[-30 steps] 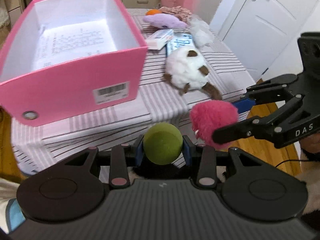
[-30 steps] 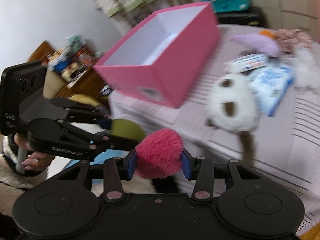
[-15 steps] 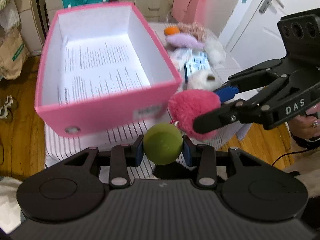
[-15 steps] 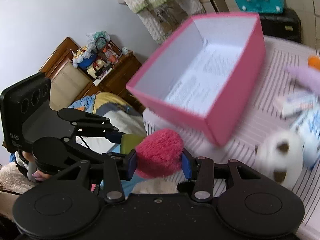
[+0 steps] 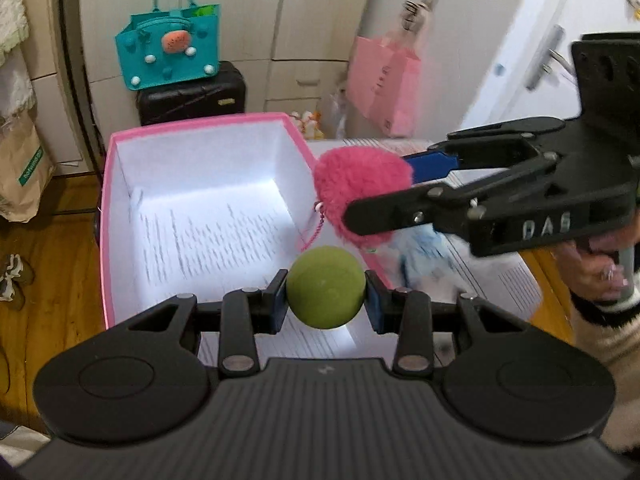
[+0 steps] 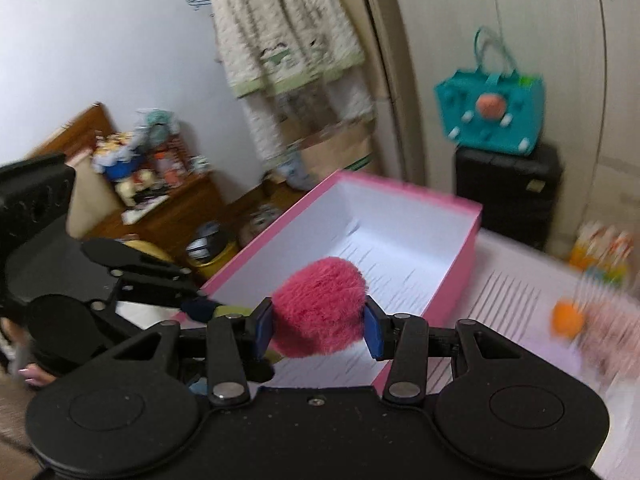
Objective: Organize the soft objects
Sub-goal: 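Open the left tool over the box dropping the ball while the right tool releases the pompom inside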
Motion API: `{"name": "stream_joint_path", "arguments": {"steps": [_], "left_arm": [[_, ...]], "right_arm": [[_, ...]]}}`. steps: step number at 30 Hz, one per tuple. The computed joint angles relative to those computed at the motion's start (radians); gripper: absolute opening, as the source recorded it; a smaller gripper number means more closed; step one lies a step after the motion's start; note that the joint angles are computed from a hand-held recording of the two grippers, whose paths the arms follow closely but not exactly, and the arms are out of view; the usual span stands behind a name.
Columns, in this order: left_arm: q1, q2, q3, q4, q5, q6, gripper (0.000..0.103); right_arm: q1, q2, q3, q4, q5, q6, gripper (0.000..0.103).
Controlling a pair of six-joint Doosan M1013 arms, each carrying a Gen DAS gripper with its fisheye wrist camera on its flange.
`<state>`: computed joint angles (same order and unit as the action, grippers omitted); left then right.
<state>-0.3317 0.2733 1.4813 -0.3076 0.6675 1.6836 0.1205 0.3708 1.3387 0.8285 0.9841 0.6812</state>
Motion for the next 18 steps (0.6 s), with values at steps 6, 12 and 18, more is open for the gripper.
{"name": "stream_joint_path", "arguments": {"steps": [6,12,18], "left_arm": [[0.03,0.108,-0.115,0.088,0.032,-0.15,0.038],[0.072,0.22,-0.233,0.058,0.114,-0.263,0.038],[0.084,0.28,-0.292,0.059,0.155,-0.34,0.038]], "right_arm": [[0.041,0.088,-0.122,-0.161,-0.064,0.019,0.05],[0.065,0.172,-0.236,-0.272,0.031,-0.025,0.05],[0.115,0.231,-0.305,-0.452,0.043,-0.031,0.05]]}}
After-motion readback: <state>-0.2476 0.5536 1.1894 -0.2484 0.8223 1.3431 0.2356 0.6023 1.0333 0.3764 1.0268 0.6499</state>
